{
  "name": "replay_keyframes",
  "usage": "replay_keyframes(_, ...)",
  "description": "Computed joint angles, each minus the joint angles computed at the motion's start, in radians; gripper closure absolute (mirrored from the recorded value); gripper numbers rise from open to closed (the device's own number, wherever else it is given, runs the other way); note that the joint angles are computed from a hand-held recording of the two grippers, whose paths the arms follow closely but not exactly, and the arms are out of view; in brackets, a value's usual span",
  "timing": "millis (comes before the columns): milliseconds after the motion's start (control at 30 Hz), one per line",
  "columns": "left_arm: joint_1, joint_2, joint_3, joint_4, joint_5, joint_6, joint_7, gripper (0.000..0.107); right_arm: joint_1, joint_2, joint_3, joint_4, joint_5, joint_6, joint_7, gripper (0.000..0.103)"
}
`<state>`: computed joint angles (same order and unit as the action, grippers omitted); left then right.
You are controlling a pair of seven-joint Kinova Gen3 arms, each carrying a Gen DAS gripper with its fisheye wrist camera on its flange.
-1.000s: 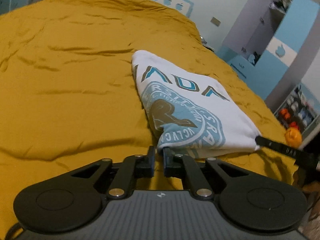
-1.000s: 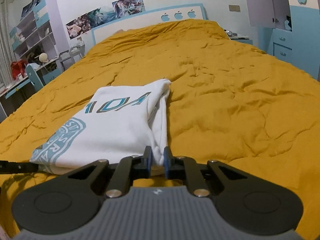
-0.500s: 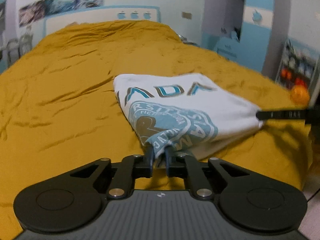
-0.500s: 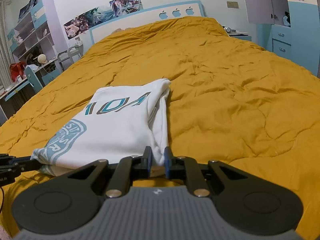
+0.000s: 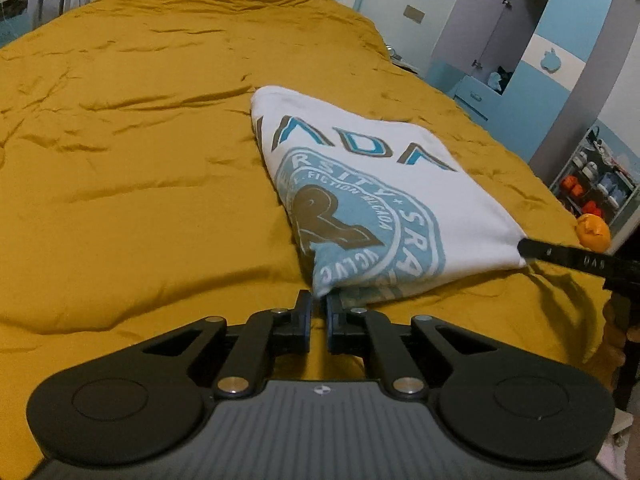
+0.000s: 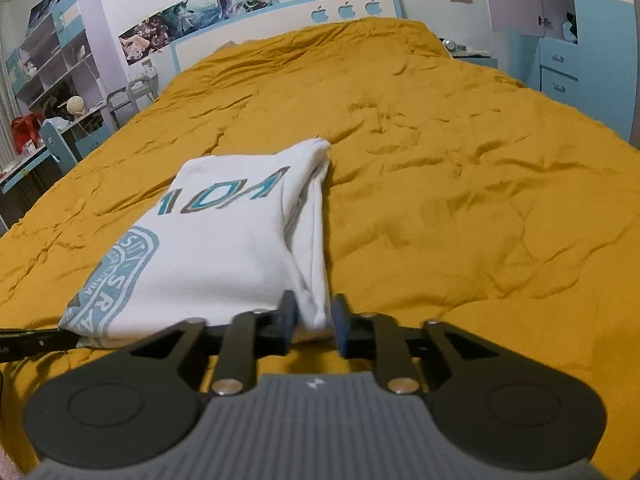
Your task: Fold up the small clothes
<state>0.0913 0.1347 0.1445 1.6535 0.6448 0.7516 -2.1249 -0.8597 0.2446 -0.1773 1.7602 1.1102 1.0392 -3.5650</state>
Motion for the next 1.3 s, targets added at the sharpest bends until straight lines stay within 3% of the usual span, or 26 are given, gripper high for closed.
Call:
replay_keyframes(133, -0.034, -0.062, -0.016, 0.028, 0.117, 0.014, -0.077, 0.098, -0.119, -0.023, 0.053, 0.035, 0.163, 0.052, -0.081, 0.083)
replay_keyframes(200, -0.031, -0.056, -0.030, 0.013, 0.189, 0.033, -0.105, 0.090, -0.096, -0.025, 0.033, 0.039, 0.221, 0.009, -0.078, 0.083)
replay_keyframes(267, -0.050, -0.024, -0.011, -0.006, 0.269, 0.045, -0.145, 0.088, -0.025, -0.005, -0.028, 0.023, 0.253, -0.031, -0.060, 0.083)
replay_keyframes(333, -0.075, 0.016, 0.041, -0.027, 0.310, 0.028, -0.162, 0.088, -0.001, 0.016, -0.025, 0.003, 0.248, -0.085, -0.026, 0.083)
replay_keyframes(467, 0.009, 0.102, -0.005, -0.115, 0.209, 0.071, -0.056, 0.085, 0.016, 0.058, -0.002, -0.039, 0.171, -0.121, 0.045, 0.084)
replay_keyframes(567, 0.001, 0.123, 0.009, -0.114, 0.134, 0.094, -0.001, 0.086, 0.026, 0.067, 0.014, -0.044, 0.080, -0.115, 0.078, 0.089)
replay_keyframes(633, -0.032, 0.120, 0.032, -0.081, 0.152, 0.090, -0.019, 0.086, 0.025, 0.048, 0.033, -0.001, 0.069, -0.158, 0.039, 0.101)
replay_keyframes(767, -0.033, 0.121, 0.037, -0.095, 0.140, 0.099, 0.007, 0.086, 0.033, 0.040, 0.041, 0.010, 0.058, -0.183, 0.028, 0.102)
replay_keyframes(833, -0.046, 0.110, 0.040, -0.113, 0.150, 0.115, 0.005, 0.085, 0.035, 0.030, 0.035, 0.010, 0.095, -0.188, 0.005, 0.089)
replay_keyframes(900, -0.057, 0.102, 0.050, -0.124, 0.198, 0.099, -0.030, 0.077, 0.020, 0.014, 0.054, 0.009, 0.158, -0.191, -0.003, 0.080)
replay_keyframes(967, -0.053, 0.122, 0.056, -0.172, 0.214, 0.107, -0.039, 0.063, 0.039, 0.020, 0.066, -0.027, 0.194, -0.201, 0.046, 0.078)
replay_keyframes(1033, -0.022, 0.150, 0.056, -0.228, 0.167, 0.090, -0.005, 0.062, 0.091, 0.032, 0.086, -0.078, 0.198, -0.267, 0.125, 0.075)
replay_keyframes(1100, 0.026, 0.187, 0.040, -0.293, 0.085, 0.087, 0.071, 0.062, 0.183, 0.059, 0.081, -0.140, 0.145, -0.348, 0.205, 0.065)
replay_keyframes(1233, 0.053, 0.251, 0.056, -0.366, -0.014, 0.099, 0.163, 0.062, 0.369, 0.101, 0.022, -0.207, 0.015, -0.511, 0.272, 0.065)
replay_keyframes(1300, 0.055, 0.273, 0.066, -0.383, -0.044, 0.114, 0.185, 0.062, 0.418, 0.132, 0.026, -0.229, -0.051, -0.576, 0.354, 0.065)
